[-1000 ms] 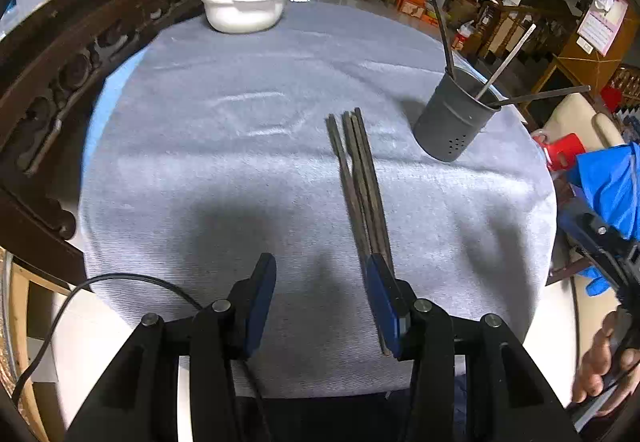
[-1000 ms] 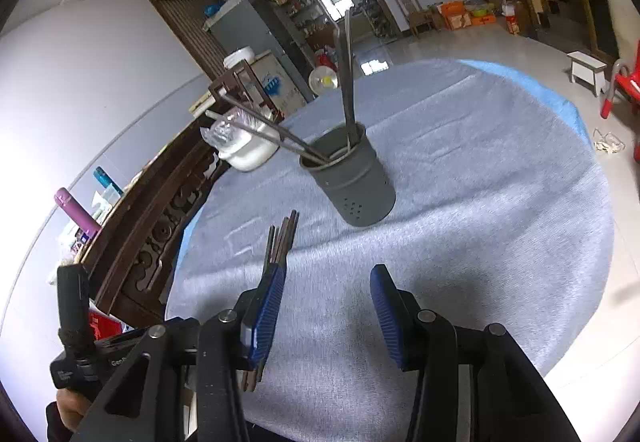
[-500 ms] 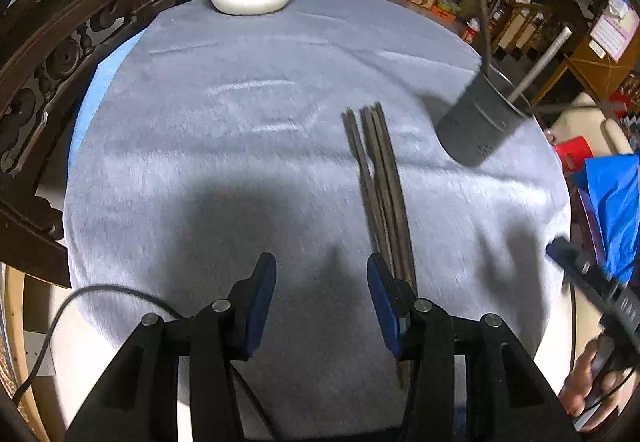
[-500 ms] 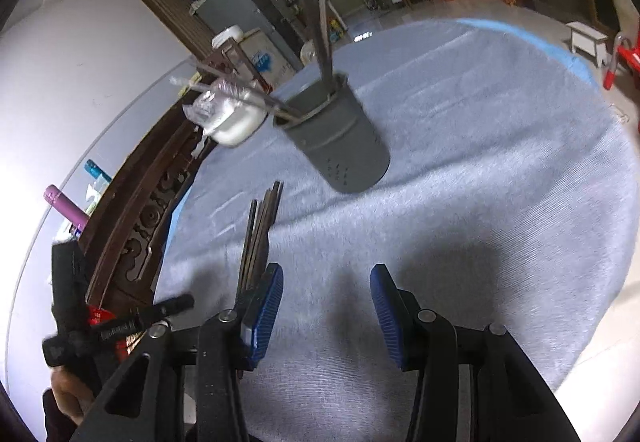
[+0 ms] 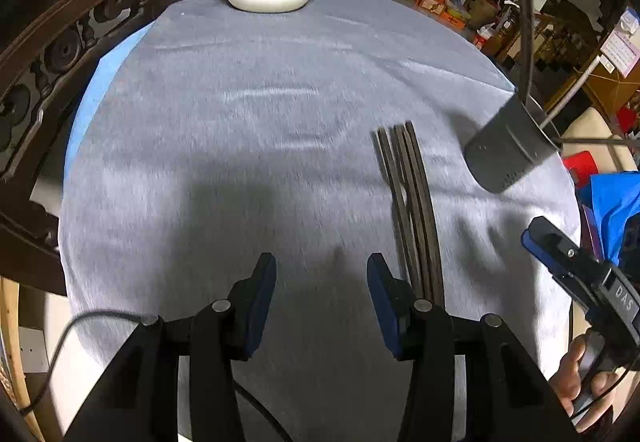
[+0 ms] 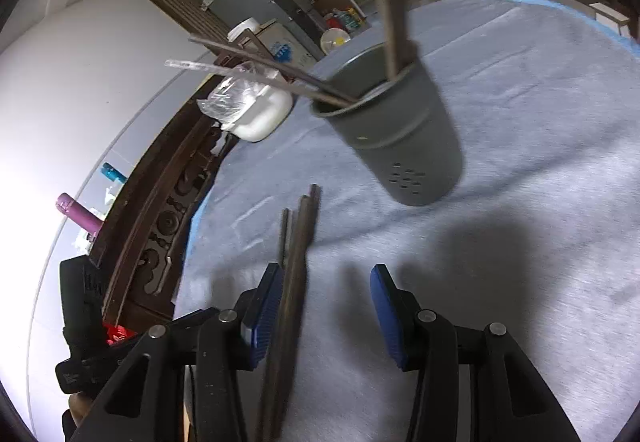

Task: Organize utensils
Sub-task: 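Lower both open tools onto the chopstick pile on the table, then close the left tool on one chopstick while the right tool closes on another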

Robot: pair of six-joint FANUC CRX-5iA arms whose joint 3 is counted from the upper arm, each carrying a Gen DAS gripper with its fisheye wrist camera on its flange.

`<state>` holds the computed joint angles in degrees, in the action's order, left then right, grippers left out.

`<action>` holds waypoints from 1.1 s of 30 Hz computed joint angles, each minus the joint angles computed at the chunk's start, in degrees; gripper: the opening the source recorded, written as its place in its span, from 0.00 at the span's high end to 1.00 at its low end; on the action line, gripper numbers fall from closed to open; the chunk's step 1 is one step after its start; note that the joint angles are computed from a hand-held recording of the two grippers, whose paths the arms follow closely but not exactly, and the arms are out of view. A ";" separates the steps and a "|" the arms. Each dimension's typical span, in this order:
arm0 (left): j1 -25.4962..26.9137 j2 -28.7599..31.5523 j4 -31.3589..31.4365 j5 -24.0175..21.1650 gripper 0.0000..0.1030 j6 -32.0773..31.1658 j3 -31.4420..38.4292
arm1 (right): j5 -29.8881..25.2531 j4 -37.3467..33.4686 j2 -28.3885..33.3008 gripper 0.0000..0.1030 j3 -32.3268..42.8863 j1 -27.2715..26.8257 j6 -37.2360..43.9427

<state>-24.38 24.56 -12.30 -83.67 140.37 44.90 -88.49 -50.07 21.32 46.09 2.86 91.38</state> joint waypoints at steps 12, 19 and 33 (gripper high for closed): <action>7.66 8.63 14.09 5.30 0.70 -11.74 7.80 | 2.69 3.55 -0.75 0.52 -2.90 3.75 0.54; 9.37 18.73 18.96 -2.37 0.73 -12.85 21.94 | 2.84 4.68 -0.11 0.52 -2.42 3.58 -0.10; 10.45 25.84 21.42 -7.65 0.92 -8.74 32.01 | 2.52 6.22 0.04 0.52 -1.96 4.66 -0.60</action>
